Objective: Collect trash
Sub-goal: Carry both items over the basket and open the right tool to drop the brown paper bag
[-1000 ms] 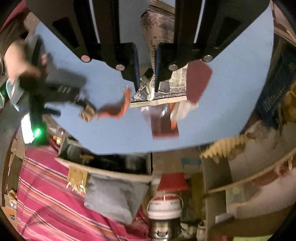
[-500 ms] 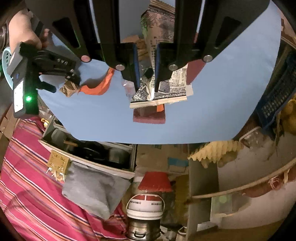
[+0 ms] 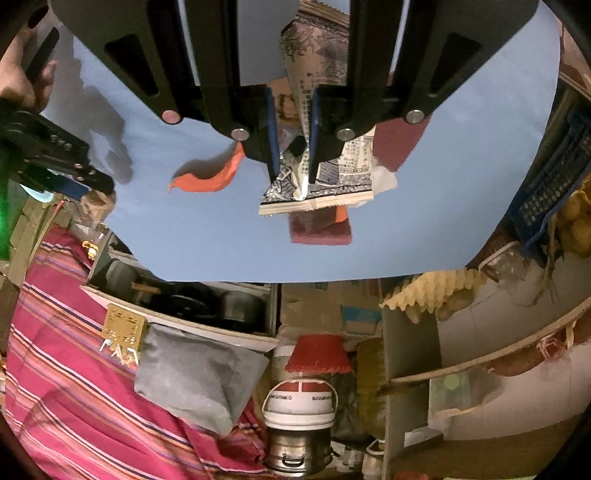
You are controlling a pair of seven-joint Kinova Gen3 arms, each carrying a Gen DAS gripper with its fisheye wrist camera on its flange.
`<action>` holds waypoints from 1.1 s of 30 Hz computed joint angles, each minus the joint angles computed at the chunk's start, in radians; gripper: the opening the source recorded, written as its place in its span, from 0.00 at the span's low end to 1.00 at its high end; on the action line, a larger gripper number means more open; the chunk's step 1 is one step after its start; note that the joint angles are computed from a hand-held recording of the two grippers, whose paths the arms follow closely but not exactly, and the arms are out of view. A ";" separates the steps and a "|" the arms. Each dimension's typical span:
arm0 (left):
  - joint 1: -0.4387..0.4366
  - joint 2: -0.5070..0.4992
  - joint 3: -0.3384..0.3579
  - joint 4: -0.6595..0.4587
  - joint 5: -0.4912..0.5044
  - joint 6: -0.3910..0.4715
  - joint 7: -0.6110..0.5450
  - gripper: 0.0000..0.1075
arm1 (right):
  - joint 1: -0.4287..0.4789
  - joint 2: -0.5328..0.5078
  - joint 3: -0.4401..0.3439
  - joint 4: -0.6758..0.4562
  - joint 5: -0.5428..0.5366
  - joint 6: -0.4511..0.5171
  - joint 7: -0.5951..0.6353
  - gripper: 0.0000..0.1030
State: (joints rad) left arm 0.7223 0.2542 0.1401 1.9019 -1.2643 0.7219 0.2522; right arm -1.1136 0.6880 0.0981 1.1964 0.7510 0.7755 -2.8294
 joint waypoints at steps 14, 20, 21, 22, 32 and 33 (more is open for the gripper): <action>0.156 0.106 0.019 -0.175 -0.054 0.090 -0.008 0.13 | -0.039 -0.255 0.011 0.369 0.249 0.038 -0.350 0.51; 0.248 0.181 -0.004 -0.309 -0.059 0.090 -0.086 0.13 | -0.017 -0.349 -0.024 0.514 0.313 0.126 -0.469 0.51; 0.266 0.200 -0.011 -0.337 -0.057 0.096 -0.105 0.13 | -0.008 -0.365 -0.030 0.543 0.317 0.144 -0.482 0.51; 0.277 0.211 -0.020 -0.355 -0.052 0.094 -0.118 0.13 | 0.000 -0.374 -0.039 0.562 0.322 0.157 -0.493 0.51; 0.335 0.368 -0.078 -0.590 0.057 0.023 -0.288 0.13 | 0.119 -0.458 -0.129 0.732 0.356 0.181 -0.624 0.52; 0.340 0.380 -0.082 -0.611 0.070 0.019 -0.310 0.13 | 0.135 -0.466 -0.138 0.748 0.358 0.170 -0.638 0.52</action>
State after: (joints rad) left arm 1.0623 0.6344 0.0585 1.2904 -1.1939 0.7409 -0.0583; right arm -0.9782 0.2221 -0.0397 1.9449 1.1088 0.9459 -3.4674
